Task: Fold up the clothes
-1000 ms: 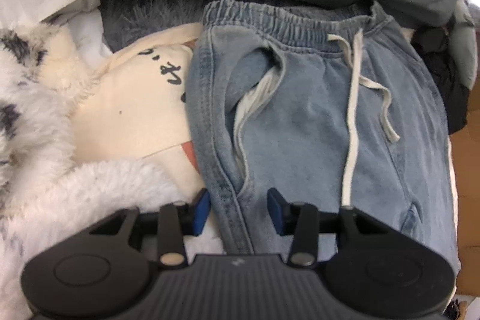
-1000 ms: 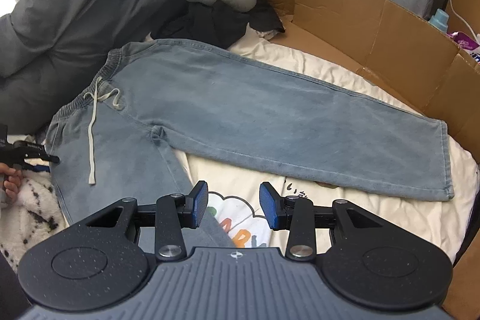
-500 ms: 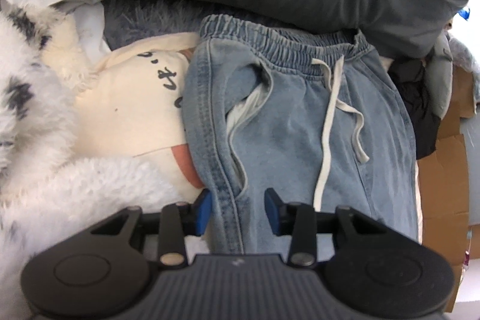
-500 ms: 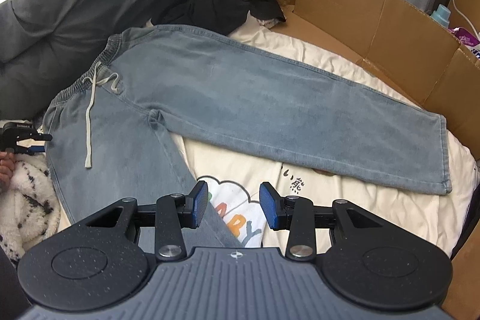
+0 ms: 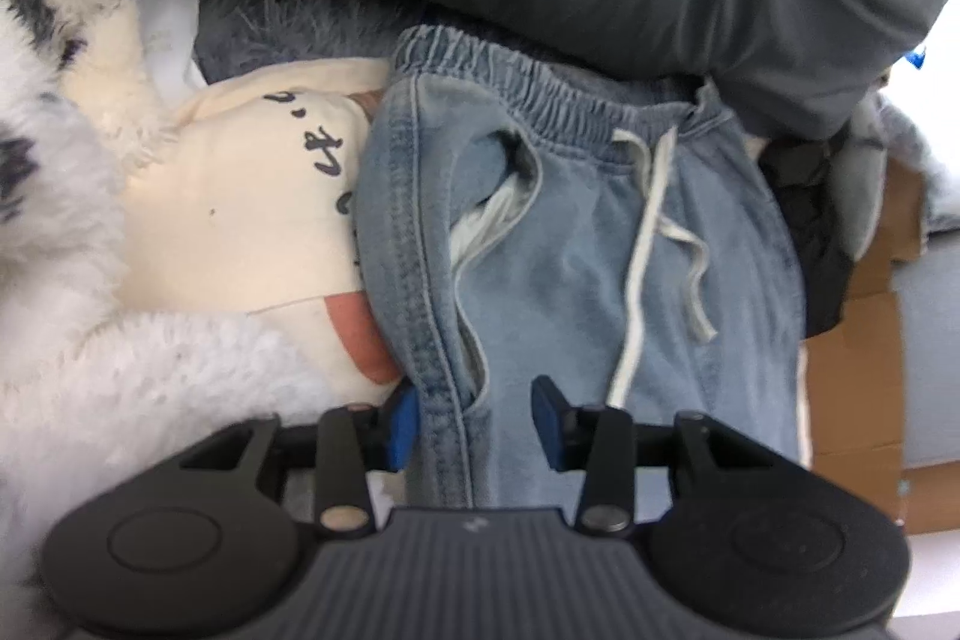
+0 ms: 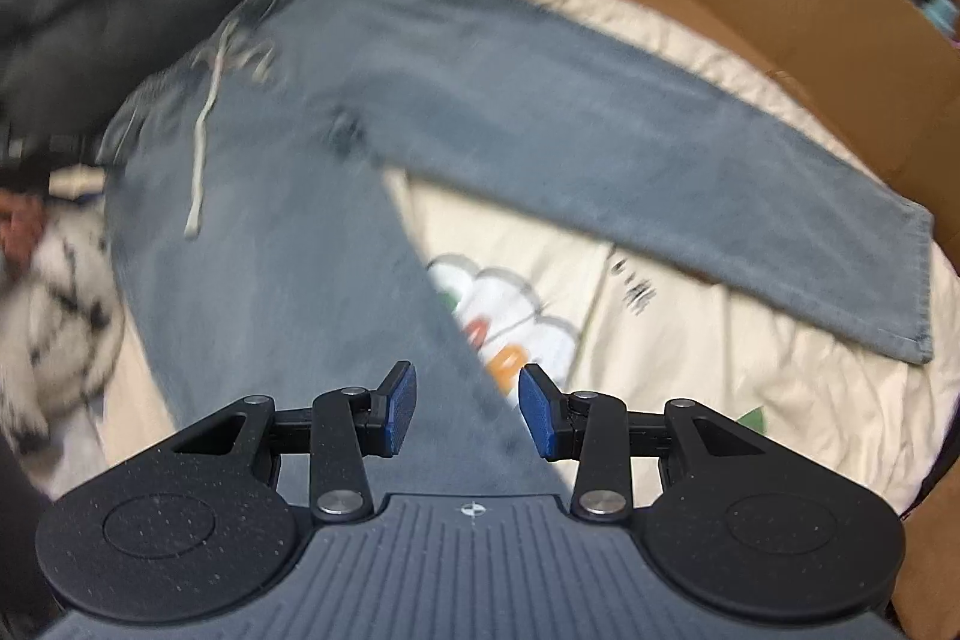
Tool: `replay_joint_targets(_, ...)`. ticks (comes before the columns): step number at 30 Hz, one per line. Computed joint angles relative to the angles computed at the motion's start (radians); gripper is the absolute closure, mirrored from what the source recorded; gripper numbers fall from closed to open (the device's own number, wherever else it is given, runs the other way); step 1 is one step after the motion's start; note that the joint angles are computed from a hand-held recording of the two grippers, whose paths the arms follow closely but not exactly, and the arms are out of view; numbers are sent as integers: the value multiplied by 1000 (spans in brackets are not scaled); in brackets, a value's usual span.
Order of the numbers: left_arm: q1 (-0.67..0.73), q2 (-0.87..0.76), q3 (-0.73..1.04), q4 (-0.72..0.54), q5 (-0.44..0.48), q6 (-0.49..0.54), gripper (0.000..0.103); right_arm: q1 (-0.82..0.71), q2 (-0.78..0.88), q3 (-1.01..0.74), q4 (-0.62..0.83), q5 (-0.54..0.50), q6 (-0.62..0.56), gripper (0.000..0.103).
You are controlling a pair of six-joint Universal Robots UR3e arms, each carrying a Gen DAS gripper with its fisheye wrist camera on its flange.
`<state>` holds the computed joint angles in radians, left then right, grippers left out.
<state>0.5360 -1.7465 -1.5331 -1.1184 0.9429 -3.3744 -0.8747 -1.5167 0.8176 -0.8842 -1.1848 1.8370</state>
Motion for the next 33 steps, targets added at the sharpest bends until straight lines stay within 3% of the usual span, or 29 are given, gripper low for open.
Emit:
replay_joint_targets(2,13,9,-6,-10,-26,17,68,24,-25,45,1,-28,-14,58)
replay_joint_targets(4,24,15,-6,-26,-49,37,85,52,-51,87,4,-55,-19,58)
replay_joint_targets(16,36,15,69,-117,-58,80,88,164,-254,357,38,-181,-122,58)
replay_joint_targets(25,21,-3,117,-144,-46,80,89,172,-382,523,56,-223,-73,58)
replay_joint_targets(33,-3,-31,176,-160,-40,42,89,241,-520,704,-28,-233,-33,58)
